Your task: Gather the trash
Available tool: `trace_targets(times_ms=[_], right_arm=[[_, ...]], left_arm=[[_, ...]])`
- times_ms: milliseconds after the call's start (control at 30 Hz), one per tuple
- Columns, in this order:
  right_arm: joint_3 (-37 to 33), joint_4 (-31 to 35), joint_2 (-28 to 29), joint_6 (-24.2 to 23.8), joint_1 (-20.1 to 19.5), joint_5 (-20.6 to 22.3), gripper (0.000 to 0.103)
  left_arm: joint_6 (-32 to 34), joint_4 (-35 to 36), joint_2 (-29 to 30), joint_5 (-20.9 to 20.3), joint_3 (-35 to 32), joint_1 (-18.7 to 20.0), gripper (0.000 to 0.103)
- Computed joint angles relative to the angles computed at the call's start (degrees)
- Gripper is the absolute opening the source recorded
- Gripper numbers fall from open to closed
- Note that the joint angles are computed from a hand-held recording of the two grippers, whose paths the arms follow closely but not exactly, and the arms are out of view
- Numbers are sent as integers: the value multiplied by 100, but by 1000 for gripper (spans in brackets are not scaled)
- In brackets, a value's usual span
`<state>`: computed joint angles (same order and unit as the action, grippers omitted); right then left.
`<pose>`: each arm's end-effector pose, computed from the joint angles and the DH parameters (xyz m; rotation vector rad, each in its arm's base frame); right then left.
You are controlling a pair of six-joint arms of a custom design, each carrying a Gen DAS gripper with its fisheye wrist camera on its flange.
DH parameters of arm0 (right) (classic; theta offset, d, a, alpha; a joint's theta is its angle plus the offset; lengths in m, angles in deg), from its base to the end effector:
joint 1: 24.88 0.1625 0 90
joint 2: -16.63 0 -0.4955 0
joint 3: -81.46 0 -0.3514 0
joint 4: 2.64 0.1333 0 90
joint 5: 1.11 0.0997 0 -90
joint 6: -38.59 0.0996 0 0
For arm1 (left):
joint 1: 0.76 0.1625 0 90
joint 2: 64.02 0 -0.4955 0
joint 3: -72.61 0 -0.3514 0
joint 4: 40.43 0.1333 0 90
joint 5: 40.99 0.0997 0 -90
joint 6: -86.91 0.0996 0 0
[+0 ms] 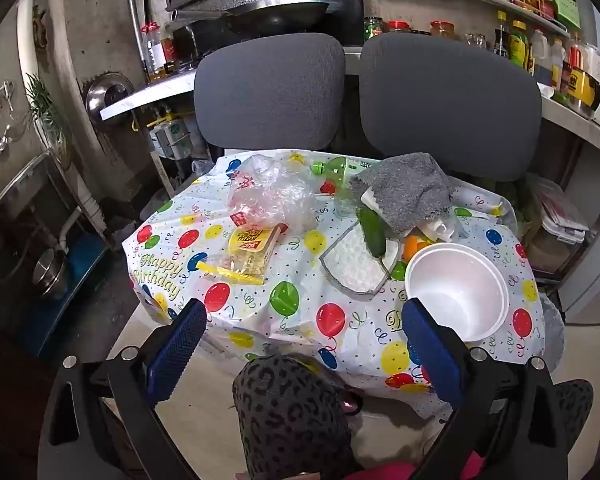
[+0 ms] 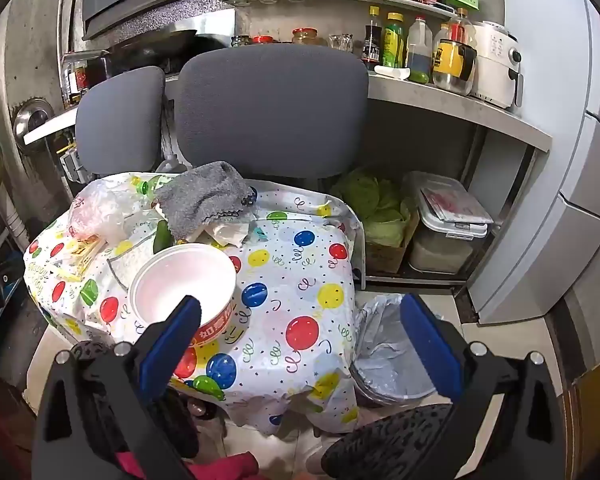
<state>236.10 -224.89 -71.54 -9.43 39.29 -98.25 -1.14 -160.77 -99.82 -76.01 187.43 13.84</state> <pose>-0.0163 -0.3111 0.3859 0.3291 -2.1294 1.0323 -0.4217 -0.3319 -0.0052 0.2505 2.0638 -0.9103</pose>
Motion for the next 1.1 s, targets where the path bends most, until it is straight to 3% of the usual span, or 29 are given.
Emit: trace_targets(times_ms=[267, 300, 367, 1100], right_arm=[[-99, 118, -70, 48, 119, -106, 97], [18, -101, 29, -26, -80, 76, 97], [16, -112, 63, -12, -111, 93, 97], [-13, -50, 41, 70, -99, 43, 97]], left_arm=[[-89, 159, 5, 1, -40, -6, 97], [-89, 160, 4, 0, -39, -7, 97], [-49, 137, -19, 8, -22, 11, 97], [-91, 191, 12, -29, -16, 18, 97]])
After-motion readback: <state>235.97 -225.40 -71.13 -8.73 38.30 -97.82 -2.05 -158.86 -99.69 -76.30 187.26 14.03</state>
